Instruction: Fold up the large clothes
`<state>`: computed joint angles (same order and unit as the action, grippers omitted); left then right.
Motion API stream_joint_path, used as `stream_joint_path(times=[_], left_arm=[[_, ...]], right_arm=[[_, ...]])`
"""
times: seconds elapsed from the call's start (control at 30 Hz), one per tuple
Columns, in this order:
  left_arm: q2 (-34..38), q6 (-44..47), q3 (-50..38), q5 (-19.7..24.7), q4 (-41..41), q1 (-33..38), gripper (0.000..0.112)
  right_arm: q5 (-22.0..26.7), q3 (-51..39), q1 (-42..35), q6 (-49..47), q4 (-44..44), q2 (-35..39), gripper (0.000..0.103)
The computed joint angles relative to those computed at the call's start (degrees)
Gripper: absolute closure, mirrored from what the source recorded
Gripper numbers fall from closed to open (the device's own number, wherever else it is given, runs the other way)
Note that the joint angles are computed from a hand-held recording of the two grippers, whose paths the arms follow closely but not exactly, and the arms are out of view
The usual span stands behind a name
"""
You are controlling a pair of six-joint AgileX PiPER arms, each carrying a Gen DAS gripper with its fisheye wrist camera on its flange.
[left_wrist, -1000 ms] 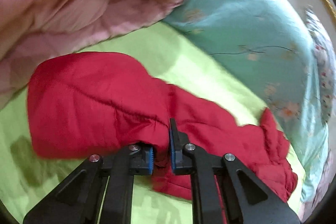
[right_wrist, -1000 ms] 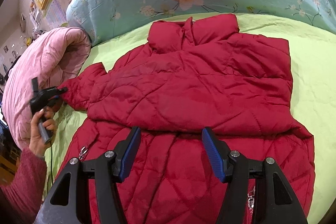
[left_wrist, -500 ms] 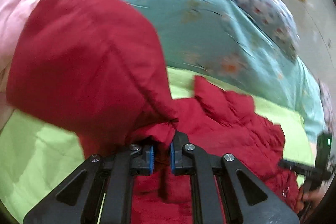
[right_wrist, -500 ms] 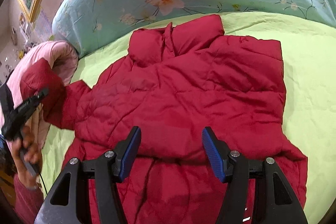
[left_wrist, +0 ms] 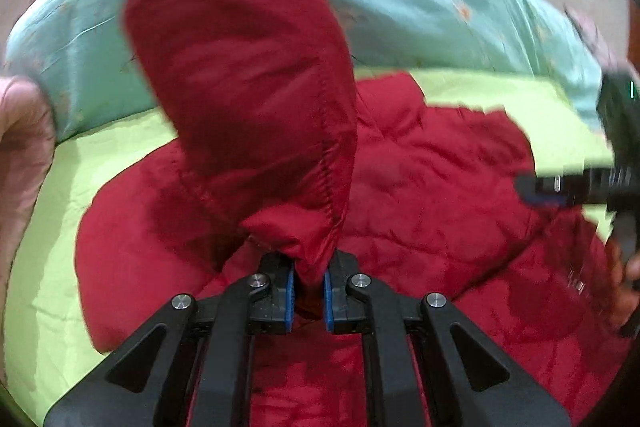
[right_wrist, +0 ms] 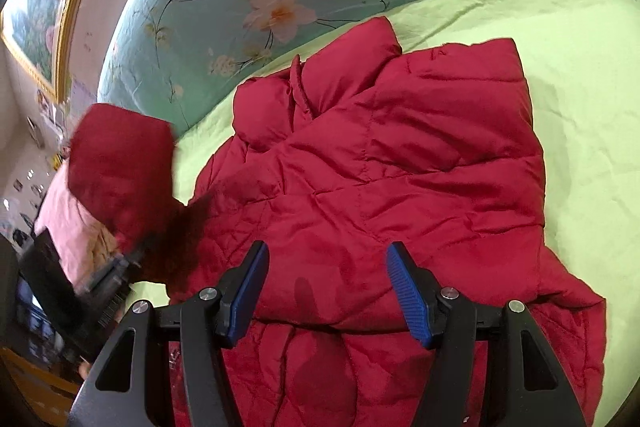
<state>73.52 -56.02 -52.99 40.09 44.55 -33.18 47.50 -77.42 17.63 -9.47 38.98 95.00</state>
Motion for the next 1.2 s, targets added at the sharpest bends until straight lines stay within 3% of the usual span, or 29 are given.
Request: stream_joint_path(times=[0.2, 0.27, 0.33, 0.53, 0.6, 0.87, 0.93, 1.07, 1.2], left_arm=[[8.9, -7.0, -1.9, 9.0, 10.1, -8.6, 0.104], [11.5, -8.5, -2.6, 12.4, 13.1, -11.2, 0.104], [14.9, -9.1, -3.9, 17.2, 16.1, -14.2, 0.104], [23.2, -7.3, -6.9, 26.7, 21.6, -20.4, 0.103], [23.8, -4.9, -6.0, 25.5, 23.7, -21.3, 0.103], [26.5, -4.1, -5.5, 29.2, 26.6, -24.9, 0.103], [25.6, -3.7, -5.3, 28.4, 25.9, -24.6, 0.103], [20.1, -1.5, -3.0, 25.0, 23.9, -23.2, 0.101], [13.5, 1.8, -0.6, 16.8, 19.4, -18.7, 0.098]], right_arm=[[1.7, 0.0, -2.9, -3.1, 6.7, 1.2, 0.038], [3.1, -0.3, -4.2, -4.3, 10.4, 2.1, 0.023], [4.6, -0.5, -5.3, -6.1, 15.0, 3.1, 0.016], [8.2, -3.6, -5.8, -9.4, 23.2, 6.0, 0.012], [9.0, -5.8, -5.1, -8.8, 23.0, 6.9, 0.009], [12.5, -14.3, -2.0, -4.2, 18.5, 11.9, 0.007], [12.8, -16.4, -0.5, -0.9, 14.1, 13.5, 0.018], [14.3, -17.2, 0.6, 2.9, 10.9, 16.0, 0.081], [14.0, -14.4, -0.7, 0.1, 13.3, 15.0, 0.09]])
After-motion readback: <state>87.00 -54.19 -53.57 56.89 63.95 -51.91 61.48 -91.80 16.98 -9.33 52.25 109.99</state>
